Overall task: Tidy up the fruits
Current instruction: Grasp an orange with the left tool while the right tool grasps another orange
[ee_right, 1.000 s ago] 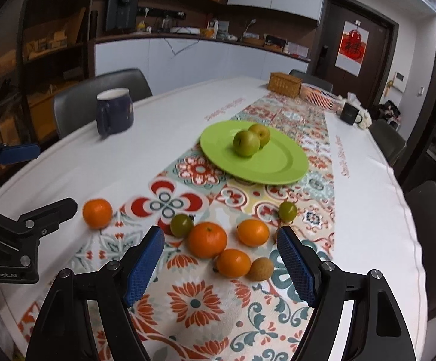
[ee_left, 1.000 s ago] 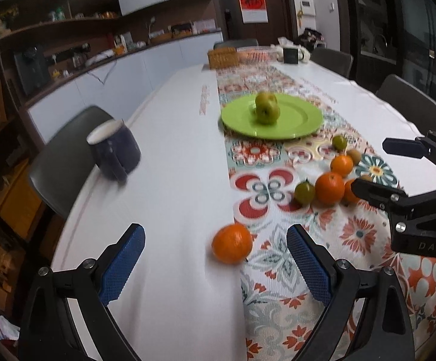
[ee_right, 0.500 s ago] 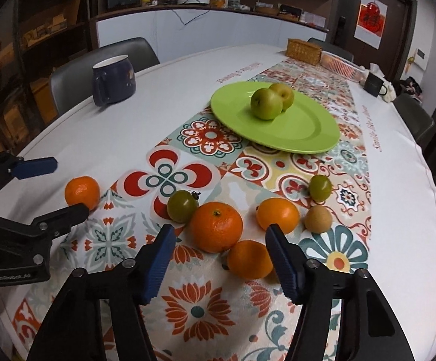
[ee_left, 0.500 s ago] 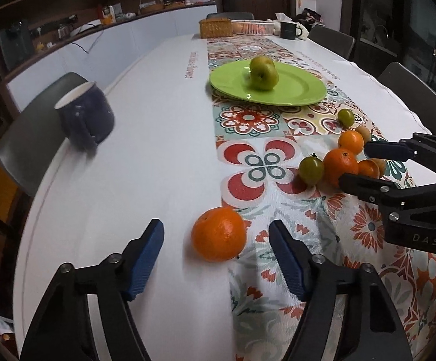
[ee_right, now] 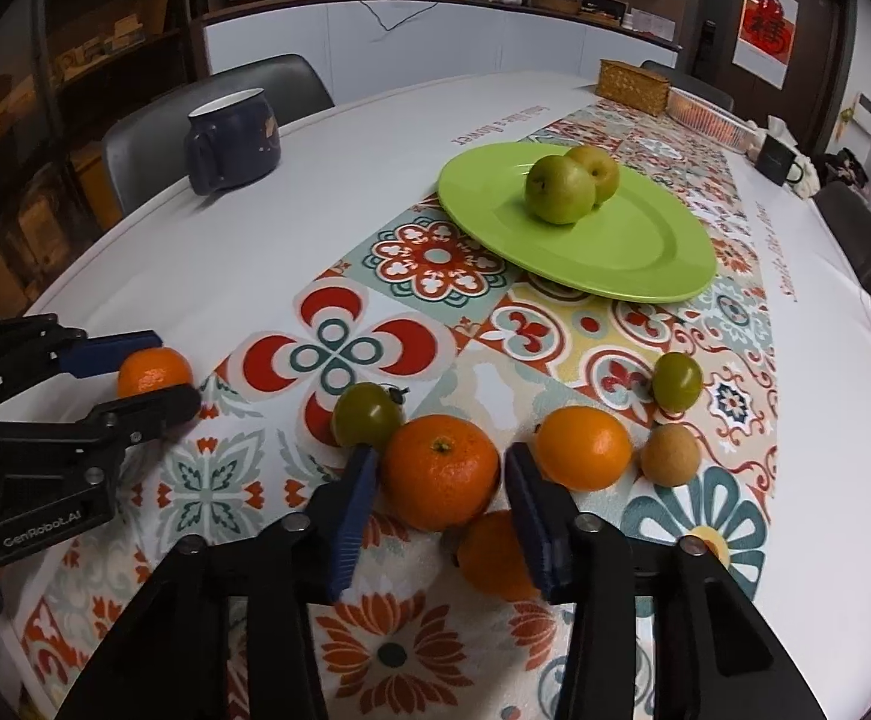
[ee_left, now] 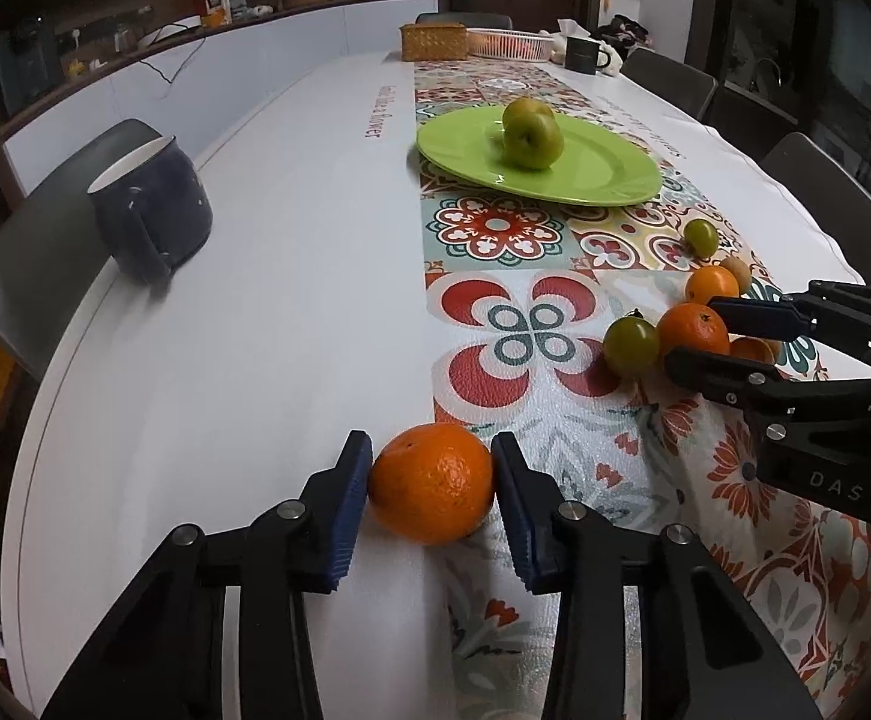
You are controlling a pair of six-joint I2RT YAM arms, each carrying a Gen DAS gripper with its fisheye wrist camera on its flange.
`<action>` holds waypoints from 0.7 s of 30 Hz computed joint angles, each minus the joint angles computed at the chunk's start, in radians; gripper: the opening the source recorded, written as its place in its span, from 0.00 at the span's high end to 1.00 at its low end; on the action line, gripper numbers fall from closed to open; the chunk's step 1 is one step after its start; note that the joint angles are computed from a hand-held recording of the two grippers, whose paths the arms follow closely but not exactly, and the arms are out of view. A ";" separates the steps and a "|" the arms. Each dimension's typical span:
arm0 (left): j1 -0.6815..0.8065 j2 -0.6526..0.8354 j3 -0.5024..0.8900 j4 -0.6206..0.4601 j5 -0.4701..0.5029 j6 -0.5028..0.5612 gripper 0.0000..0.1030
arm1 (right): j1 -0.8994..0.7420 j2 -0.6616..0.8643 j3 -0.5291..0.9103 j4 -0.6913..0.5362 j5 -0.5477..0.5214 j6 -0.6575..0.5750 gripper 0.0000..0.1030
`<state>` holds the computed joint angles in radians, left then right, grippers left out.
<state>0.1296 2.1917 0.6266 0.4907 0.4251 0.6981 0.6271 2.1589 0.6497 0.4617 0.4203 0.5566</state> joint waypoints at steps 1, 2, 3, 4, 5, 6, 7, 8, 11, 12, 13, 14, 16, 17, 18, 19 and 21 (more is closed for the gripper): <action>-0.001 -0.001 -0.001 0.002 -0.002 0.001 0.61 | 0.002 0.000 -0.002 0.003 0.003 0.000 0.58; -0.001 -0.003 -0.002 0.001 -0.002 0.001 0.61 | 0.004 -0.001 -0.006 0.008 0.004 0.006 0.58; 0.001 -0.008 -0.003 -0.006 0.003 0.002 0.61 | 0.001 0.000 -0.009 0.014 0.001 0.008 0.58; 0.003 -0.017 -0.010 -0.006 0.010 0.001 0.61 | 0.002 -0.002 -0.014 0.021 -0.002 0.011 0.58; 0.004 -0.025 -0.017 -0.005 0.015 0.001 0.61 | 0.004 -0.004 -0.017 0.023 -0.001 0.015 0.58; 0.005 -0.038 -0.028 -0.003 0.023 0.004 0.61 | 0.010 -0.010 -0.024 0.027 0.003 0.020 0.58; 0.007 -0.050 -0.034 -0.005 0.028 0.007 0.61 | 0.014 -0.015 -0.032 0.035 0.006 0.023 0.58; 0.008 -0.061 -0.041 -0.008 0.033 0.008 0.61 | 0.021 -0.024 -0.041 0.042 0.011 0.029 0.58; 0.011 -0.103 -0.062 -0.017 0.050 0.008 0.61 | 0.036 -0.054 -0.063 0.045 0.029 0.044 0.58; 0.012 -0.119 -0.070 -0.022 0.058 0.007 0.61 | 0.038 -0.066 -0.073 0.049 0.033 0.046 0.58; 0.013 -0.131 -0.074 -0.029 0.067 0.008 0.61 | 0.042 -0.077 -0.080 0.050 0.038 0.049 0.58; 0.013 -0.143 -0.078 -0.038 0.075 0.008 0.61 | 0.047 -0.088 -0.088 0.049 0.047 0.055 0.58; 0.013 -0.167 -0.086 -0.053 0.088 0.007 0.61 | 0.059 -0.118 -0.107 0.049 0.065 0.068 0.58; 0.011 -0.181 -0.093 -0.057 0.093 0.006 0.61 | 0.066 -0.135 -0.117 0.048 0.074 0.075 0.58; 0.007 -0.189 -0.097 -0.057 0.095 0.004 0.61 | 0.072 -0.145 -0.124 0.048 0.082 0.079 0.58; 0.005 -0.203 -0.104 -0.060 0.102 0.004 0.61 | 0.076 -0.158 -0.132 0.047 0.091 0.082 0.58; 0.001 -0.221 -0.114 -0.059 0.108 0.003 0.61 | 0.086 -0.186 -0.151 0.047 0.107 0.092 0.58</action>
<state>0.1308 1.9703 0.5126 0.4314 0.5327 0.7010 0.7129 1.9730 0.4989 0.5084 0.5277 0.6483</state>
